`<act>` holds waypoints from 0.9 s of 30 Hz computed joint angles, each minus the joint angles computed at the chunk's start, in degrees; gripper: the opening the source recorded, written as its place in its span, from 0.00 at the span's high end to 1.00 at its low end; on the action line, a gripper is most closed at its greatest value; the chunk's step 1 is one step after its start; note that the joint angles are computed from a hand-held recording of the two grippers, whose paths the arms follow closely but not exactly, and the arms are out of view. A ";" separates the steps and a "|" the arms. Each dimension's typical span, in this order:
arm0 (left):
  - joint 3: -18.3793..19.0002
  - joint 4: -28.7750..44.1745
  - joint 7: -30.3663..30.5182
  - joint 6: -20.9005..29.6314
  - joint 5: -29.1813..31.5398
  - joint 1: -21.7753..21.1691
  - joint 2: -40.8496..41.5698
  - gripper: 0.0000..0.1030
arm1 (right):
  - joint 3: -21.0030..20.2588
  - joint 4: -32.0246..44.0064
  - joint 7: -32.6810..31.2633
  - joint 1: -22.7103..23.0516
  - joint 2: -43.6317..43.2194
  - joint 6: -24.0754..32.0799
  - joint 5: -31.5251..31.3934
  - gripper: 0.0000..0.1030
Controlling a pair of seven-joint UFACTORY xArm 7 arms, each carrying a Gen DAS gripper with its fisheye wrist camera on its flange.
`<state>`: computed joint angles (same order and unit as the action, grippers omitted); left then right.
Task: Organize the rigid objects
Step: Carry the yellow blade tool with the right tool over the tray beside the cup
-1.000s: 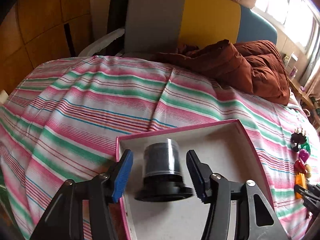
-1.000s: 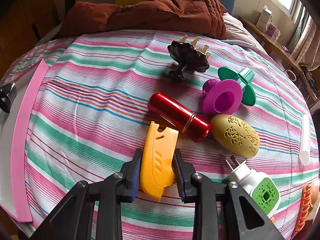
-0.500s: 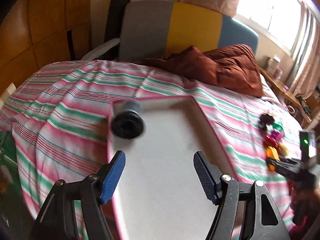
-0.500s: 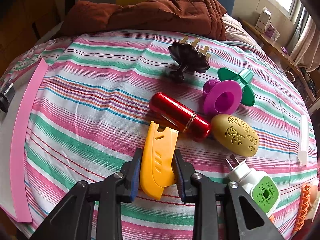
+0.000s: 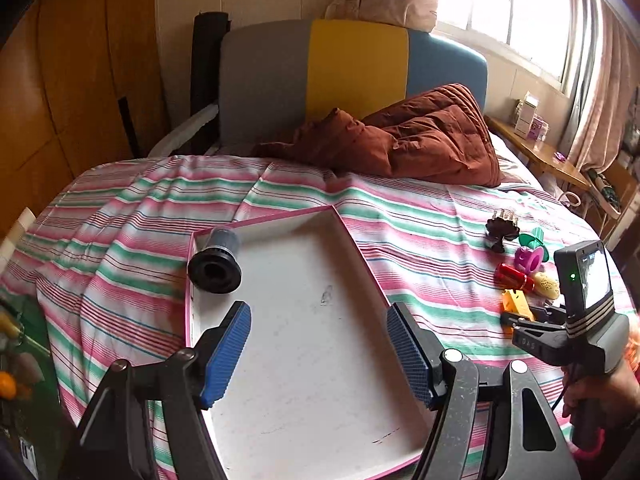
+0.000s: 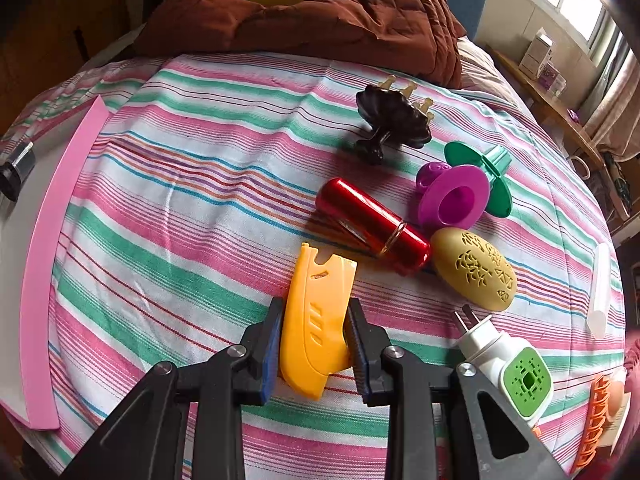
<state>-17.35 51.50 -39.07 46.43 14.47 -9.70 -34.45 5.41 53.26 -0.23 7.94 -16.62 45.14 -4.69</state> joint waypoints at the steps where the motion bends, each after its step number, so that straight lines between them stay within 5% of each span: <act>1: -0.20 0.13 -0.18 0.15 0.19 0.12 0.08 0.31 | -0.05 0.05 -0.11 0.04 -0.01 0.12 0.12 0.72; 27: 0.40 -4.77 -0.55 2.97 -1.38 -0.52 -7.00 0.34 | 0.51 -1.40 -2.72 0.80 -0.86 -2.55 0.44 0.72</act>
<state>-16.95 46.73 -39.63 49.40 13.09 -10.22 -41.45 5.92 51.87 -2.95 8.74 -17.48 42.59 -4.26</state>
